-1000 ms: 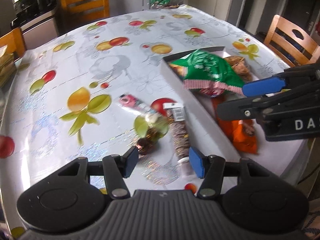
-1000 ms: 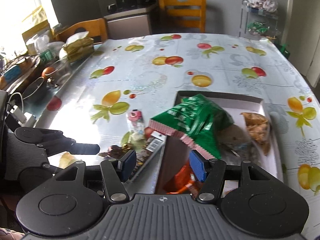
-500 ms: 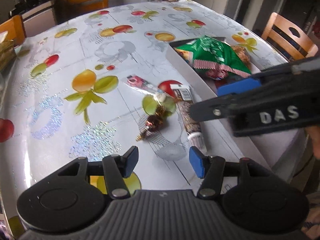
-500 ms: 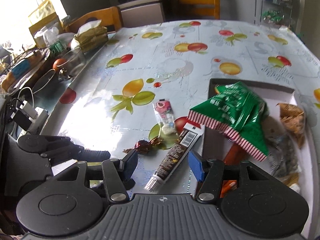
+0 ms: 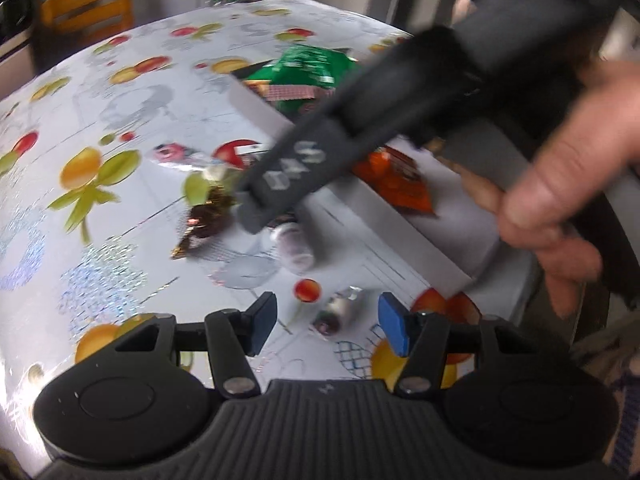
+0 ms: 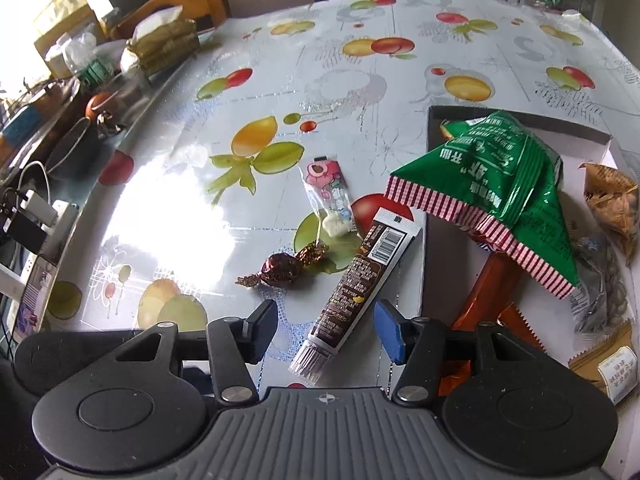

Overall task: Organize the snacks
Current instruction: 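Grasp the brown chocolate tube with the right gripper while the left gripper grasps a small white candy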

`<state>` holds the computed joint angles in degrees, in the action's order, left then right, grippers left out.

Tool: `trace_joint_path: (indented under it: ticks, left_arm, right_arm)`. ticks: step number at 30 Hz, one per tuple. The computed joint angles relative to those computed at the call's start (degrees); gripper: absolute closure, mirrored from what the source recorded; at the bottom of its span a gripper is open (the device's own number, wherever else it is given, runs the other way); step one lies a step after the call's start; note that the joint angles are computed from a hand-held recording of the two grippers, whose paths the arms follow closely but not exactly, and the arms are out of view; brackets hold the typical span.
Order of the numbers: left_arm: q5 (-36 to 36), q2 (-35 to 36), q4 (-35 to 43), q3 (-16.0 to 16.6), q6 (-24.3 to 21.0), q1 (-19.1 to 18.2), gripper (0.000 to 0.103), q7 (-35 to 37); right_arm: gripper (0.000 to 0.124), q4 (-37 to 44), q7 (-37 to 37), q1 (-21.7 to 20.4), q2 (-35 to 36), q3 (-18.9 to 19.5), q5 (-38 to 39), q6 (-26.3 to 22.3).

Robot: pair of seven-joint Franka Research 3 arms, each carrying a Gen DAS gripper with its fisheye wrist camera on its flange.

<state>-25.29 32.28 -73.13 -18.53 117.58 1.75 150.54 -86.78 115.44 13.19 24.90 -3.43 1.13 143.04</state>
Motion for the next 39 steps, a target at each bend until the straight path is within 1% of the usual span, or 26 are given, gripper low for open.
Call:
trace_joint_path:
  ticks: [3, 8, 17, 24, 29, 33, 39]
  left_arm:
    - [-0.3, -1.1, -2.2, -0.3, 1.2, 0.2, 0.048, 2.2]
    - [-0.2, -0.7, -1.7, -0.1, 1.2, -0.1, 0.048, 2.2]
    - [0.1, 1.8, 2.2, -0.8, -2.1, -0.3, 0.048, 3.4]
    - [0.8, 2.7, 3.6, -0.6, -3.3, -0.8, 0.048, 4.3]
    - [2.5, 3.2, 4.6, -0.2, -4.7, -1.3, 0.056, 4.2]
    - [2.4, 3.4, 4.8, -0.4, -5.4, -1.1, 0.057, 4.8]
    - [2.1, 2.4, 3.0, -0.6, -3.9, -1.1, 0.063, 6.7]
  right_arm:
    - [0.069, 0.5, 0.0, 0.1, 0.4, 0.0, 0.0, -0.3]
    - [0.069, 1.4, 0.3, 0.2, 1.1, -0.2, -0.3, -0.7]
    - [0.069, 2.5, 1.3, 0.5, 1.9, -0.8, -1.6, -1.6]
    - [0.07, 4.5, 1.1, 0.5, 3.1, -0.8, -2.1, -3.2]
    - [0.07, 6.1, 1.2, 0.7, 4.5, -0.9, -2.4, -4.4]
    - [0.069, 6.8, 1.5, 1.1, 5.1, -1.4, -3.5, -4.5]
    - [0.07, 9.3, 0.8, 1.6, 6.9, -1.7, -5.3, -5.6]
